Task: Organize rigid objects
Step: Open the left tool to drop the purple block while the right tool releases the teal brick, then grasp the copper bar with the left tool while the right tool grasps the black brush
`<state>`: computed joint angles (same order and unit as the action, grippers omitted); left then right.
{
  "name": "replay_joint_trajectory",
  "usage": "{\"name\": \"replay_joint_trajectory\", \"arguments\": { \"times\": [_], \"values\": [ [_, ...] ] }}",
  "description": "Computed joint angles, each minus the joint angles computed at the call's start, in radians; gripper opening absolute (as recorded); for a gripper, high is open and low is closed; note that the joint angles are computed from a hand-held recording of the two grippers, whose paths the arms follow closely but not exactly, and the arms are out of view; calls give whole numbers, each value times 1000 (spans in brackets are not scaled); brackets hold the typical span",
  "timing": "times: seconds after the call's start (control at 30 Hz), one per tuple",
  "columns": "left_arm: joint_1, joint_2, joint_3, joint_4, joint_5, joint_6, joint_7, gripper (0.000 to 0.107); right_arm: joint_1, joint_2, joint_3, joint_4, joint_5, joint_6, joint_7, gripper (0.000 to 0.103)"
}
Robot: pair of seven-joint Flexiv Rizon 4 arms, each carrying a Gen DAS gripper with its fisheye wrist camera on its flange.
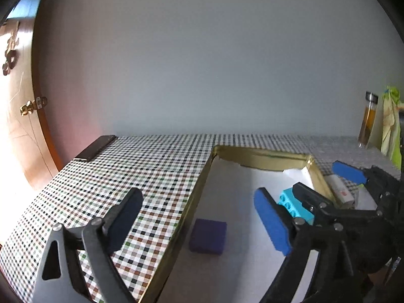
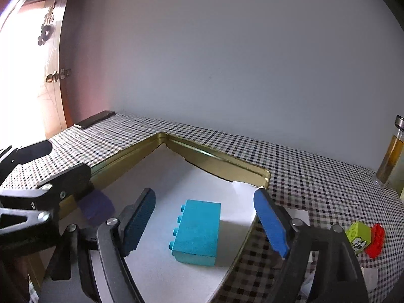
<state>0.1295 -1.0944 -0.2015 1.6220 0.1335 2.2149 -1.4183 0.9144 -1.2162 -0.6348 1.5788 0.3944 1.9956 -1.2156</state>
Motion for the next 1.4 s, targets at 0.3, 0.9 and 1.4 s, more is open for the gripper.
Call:
{"name": "replay_joint_trajectory", "arguments": {
  "times": [0.3,0.9,1.4],
  "values": [
    [5,17,10,84,15,127,-66,102,37,24,-18,64,44,14,2,83],
    [-116,22,24,207,173,285,-113,102,60,140,182,476,473,371,-177,90],
    [-167,13,-21,193,130,138,1,102,-243,187,440,451,294,374,-228,43]
  ]
}}
